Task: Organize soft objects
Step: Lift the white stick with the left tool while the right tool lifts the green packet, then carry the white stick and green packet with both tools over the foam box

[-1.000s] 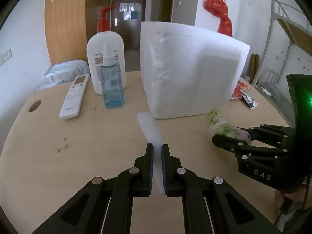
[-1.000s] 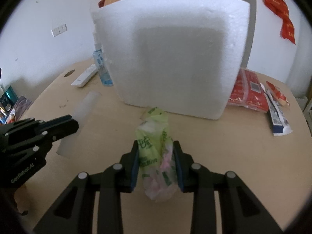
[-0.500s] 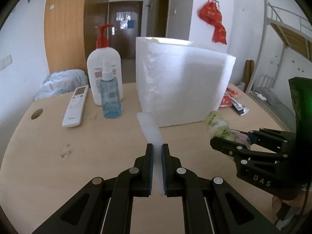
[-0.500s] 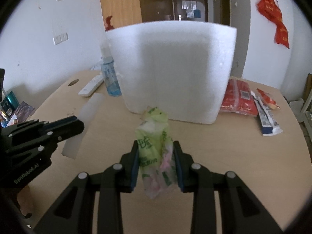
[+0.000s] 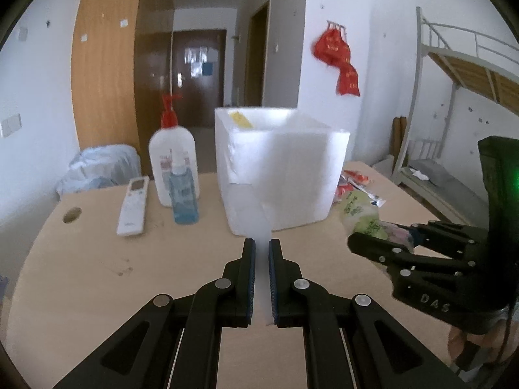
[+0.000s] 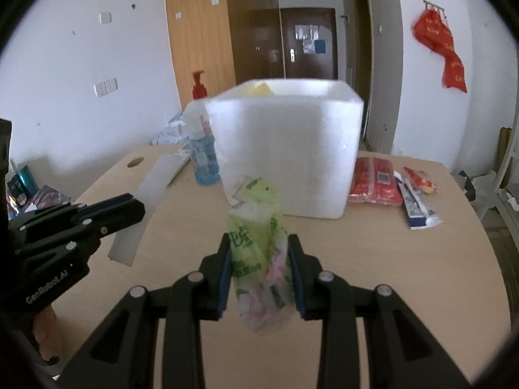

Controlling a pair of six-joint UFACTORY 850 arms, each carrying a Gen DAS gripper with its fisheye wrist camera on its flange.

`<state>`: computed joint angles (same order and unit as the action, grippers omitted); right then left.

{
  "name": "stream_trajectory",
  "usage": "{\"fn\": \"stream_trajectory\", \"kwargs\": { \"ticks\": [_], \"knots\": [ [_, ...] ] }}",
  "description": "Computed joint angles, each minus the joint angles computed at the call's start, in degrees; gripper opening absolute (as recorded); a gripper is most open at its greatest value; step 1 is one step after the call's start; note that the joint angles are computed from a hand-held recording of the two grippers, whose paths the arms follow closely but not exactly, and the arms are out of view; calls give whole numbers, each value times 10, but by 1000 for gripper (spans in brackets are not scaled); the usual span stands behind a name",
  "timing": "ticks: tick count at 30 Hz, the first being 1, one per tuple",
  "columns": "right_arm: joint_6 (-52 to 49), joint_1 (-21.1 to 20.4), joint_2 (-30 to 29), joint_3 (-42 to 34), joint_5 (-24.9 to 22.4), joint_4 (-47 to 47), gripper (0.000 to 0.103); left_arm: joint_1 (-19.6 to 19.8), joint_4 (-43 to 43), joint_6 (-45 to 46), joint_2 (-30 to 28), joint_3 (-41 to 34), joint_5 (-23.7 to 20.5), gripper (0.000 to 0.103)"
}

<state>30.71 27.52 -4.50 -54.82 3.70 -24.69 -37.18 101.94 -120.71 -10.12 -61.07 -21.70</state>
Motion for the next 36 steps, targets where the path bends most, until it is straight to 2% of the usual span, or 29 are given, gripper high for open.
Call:
{"fn": "stream_trajectory", "kwargs": {
  "ticks": [2, 6, 17, 30, 36],
  "knots": [
    [-78, 2, 17, 14, 7, 82, 36, -8, 6, -11, 12, 12, -13, 8],
    [-153, 7, 43, 33, 16, 163, 36, -16, 25, -37, 38, 36, -22, 8],
    [-181, 18, 99, 75, 52, 205, 36, -57, 65, -72, 88, 82, -88, 8],
    [-268, 33, 164, 118, 83, 291, 36, -107, 49, -57, 139, 113, -159, 8],
    [-313, 43, 182, 130, 91, 336, 36, -118, 42, -56, 152, 124, -185, 8]
  ]
}}
